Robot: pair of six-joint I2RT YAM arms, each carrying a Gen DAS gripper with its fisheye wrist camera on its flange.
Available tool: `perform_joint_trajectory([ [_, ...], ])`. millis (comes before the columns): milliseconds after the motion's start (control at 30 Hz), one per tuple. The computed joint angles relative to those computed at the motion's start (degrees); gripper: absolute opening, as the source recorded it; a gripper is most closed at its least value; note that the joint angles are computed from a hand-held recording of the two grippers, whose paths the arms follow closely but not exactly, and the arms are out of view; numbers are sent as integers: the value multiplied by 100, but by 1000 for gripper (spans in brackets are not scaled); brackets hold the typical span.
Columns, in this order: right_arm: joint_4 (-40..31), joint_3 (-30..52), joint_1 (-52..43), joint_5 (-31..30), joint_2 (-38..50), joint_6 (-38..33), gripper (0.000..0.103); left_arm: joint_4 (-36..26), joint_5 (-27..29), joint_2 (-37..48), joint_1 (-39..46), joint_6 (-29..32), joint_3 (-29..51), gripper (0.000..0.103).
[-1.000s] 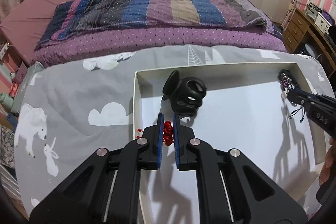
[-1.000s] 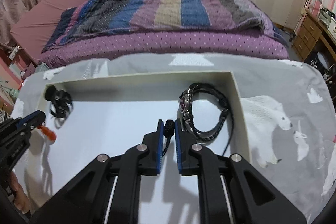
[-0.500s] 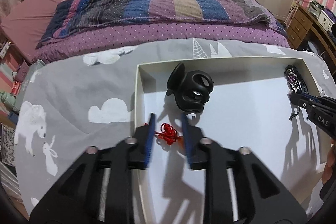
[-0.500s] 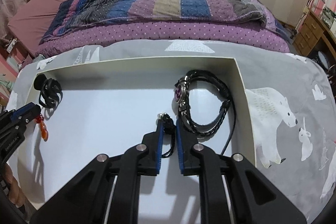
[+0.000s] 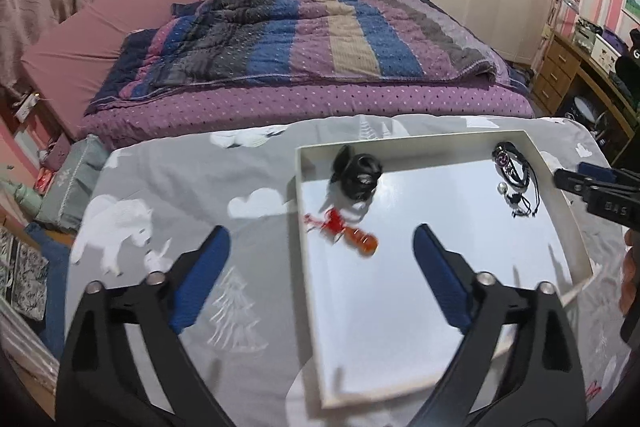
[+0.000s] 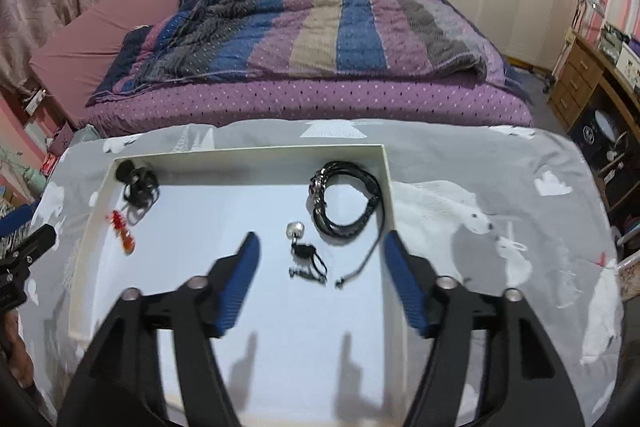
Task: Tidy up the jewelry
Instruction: 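Withdraw both tools from the tray toward the black hair clip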
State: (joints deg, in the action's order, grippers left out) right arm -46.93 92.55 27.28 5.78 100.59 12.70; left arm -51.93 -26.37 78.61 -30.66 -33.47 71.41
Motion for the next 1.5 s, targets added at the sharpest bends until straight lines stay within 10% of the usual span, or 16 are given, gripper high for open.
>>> perform_joint_trajectory([
  [233,36,-1140,112,530,-1326,-30,89,-995,-554,-968,-719,-716,-358,100],
  [933,-602,-3609,1733,1899,-4059,1886,91,-3493,-1120,-1934,-4294,-5363,-1342,100],
  [1500,-588,-4064,2287,2089,-4120,2121,91,-2528,-786,-1894,-4334,-4925,-1956,100],
])
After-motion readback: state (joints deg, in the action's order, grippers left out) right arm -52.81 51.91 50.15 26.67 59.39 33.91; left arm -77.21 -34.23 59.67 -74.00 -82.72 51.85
